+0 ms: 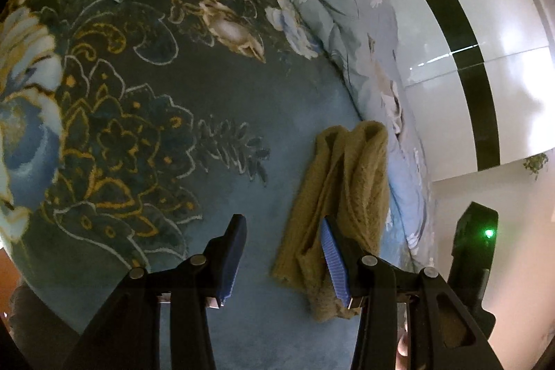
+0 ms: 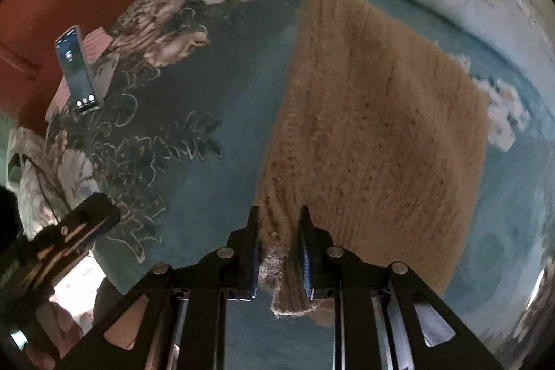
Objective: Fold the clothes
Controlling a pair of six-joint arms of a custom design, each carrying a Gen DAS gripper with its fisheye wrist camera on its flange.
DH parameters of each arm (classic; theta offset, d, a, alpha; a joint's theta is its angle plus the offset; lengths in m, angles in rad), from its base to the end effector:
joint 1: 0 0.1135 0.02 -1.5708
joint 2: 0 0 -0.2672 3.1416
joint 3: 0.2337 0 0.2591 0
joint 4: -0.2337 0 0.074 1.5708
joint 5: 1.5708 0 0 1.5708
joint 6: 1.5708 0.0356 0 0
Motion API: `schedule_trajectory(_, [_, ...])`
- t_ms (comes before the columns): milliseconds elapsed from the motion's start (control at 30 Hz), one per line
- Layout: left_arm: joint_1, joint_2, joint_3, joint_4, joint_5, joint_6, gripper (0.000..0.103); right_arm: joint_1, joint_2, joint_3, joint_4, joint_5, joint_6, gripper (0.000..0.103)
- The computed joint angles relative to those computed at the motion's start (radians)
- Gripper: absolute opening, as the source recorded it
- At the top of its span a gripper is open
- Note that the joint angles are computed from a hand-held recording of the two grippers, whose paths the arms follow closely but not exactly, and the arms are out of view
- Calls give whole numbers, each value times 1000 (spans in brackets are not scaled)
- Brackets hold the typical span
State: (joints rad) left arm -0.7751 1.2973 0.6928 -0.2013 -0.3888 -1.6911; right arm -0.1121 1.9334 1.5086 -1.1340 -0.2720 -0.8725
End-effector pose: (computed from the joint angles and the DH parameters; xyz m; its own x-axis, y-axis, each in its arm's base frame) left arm 0.1976 -0.1747 0.1997 -0.3949 -0.8992 -0.1884 -0.5668 0.3998 -0.7203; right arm 0.3692 -0.0319 0.2058 -0.7189 -0.6615 -0.2135 -0.6938 0.7013 0.1635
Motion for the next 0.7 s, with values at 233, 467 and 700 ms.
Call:
schedule_trajectory(233, [4, 54, 52, 5, 26, 40, 49, 5, -10, 2, -71, -76, -7, 35])
schedule_trajectory(467, [10, 162, 150, 19, 74, 104, 53, -166, 147, 310, -296, -230, -34, 43])
schedule_trajectory(700, [20, 423, 396, -153, 162, 176, 54, -348, 420, 653, -382, -171, 85, 51])
